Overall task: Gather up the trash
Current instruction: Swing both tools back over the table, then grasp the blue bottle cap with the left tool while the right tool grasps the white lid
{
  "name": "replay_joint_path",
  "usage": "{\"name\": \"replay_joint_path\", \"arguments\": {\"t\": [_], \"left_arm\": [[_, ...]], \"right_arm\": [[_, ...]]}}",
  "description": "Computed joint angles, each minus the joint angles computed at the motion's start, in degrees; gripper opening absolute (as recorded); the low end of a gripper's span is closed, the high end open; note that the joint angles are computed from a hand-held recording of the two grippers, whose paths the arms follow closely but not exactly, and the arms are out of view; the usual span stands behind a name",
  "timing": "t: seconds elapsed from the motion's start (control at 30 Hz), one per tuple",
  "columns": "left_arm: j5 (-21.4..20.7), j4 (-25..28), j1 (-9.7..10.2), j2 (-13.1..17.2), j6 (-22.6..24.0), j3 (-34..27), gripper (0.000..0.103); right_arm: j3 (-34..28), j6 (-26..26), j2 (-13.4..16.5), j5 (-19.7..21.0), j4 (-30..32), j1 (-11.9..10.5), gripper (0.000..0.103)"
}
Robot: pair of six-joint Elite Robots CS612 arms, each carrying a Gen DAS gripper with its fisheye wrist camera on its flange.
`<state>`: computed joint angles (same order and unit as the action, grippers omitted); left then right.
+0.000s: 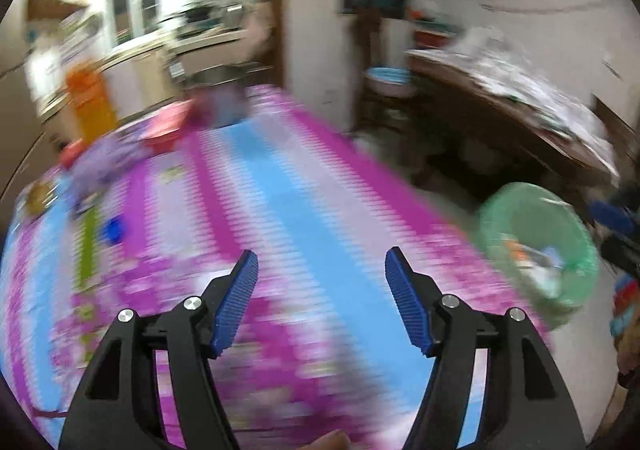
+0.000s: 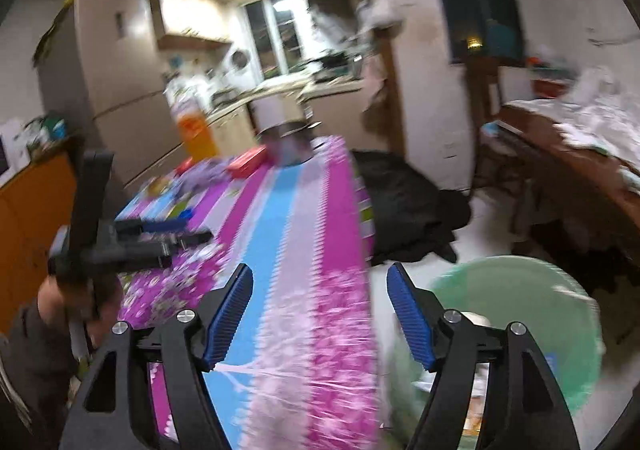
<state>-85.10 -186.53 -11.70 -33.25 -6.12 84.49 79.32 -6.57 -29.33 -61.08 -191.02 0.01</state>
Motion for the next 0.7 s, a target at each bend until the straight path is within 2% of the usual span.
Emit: {"name": "replay_joint_path", "arguments": {"t": [0.1, 0.17, 0.27, 0.33, 0.4, 0.5, 0.7], "left_arm": [[3.3, 1.9, 3.19, 0.3, -2.3, -0.7, 0.063], [4.5, 5.5, 5.49, 1.3, -2.9, -2.6, 0.063], [7.7, 9.1, 7.53, 3.5, -1.9, -5.7, 0.063], [7.0, 10.4, 8.52, 4.7, -1.3, -7.6, 0.063], [4.5, 10.7, 9.2, 5.5, -0.2, -8.8, 0.063], [3.2, 11.3, 9.37, 6.5, 1.4, -10.6, 0.063], [1.6, 14.5, 9.6, 9.0, 3.9, -15.3, 0.063]], "right_arm": [[-2.6, -2.9, 1.1, 0.5, 3.9, 2.2, 0.071], [-5.1, -4.9, 2.2, 0.3, 7.2, 4.0, 0.071], [-9.9, -7.7, 4.3, -0.6, 13.0, 6.4, 0.071], [-13.8, -9.4, 6.1, -1.0, 17.1, 7.8, 0.071], [-18.4, -11.2, 8.2, -2.0, 21.7, 9.3, 0.071], [-25.0, -13.1, 11.2, -3.0, 28.0, 11.1, 0.071], [-35.8, -14.9, 16.2, -6.1, 37.2, 12.9, 0.066]]}}
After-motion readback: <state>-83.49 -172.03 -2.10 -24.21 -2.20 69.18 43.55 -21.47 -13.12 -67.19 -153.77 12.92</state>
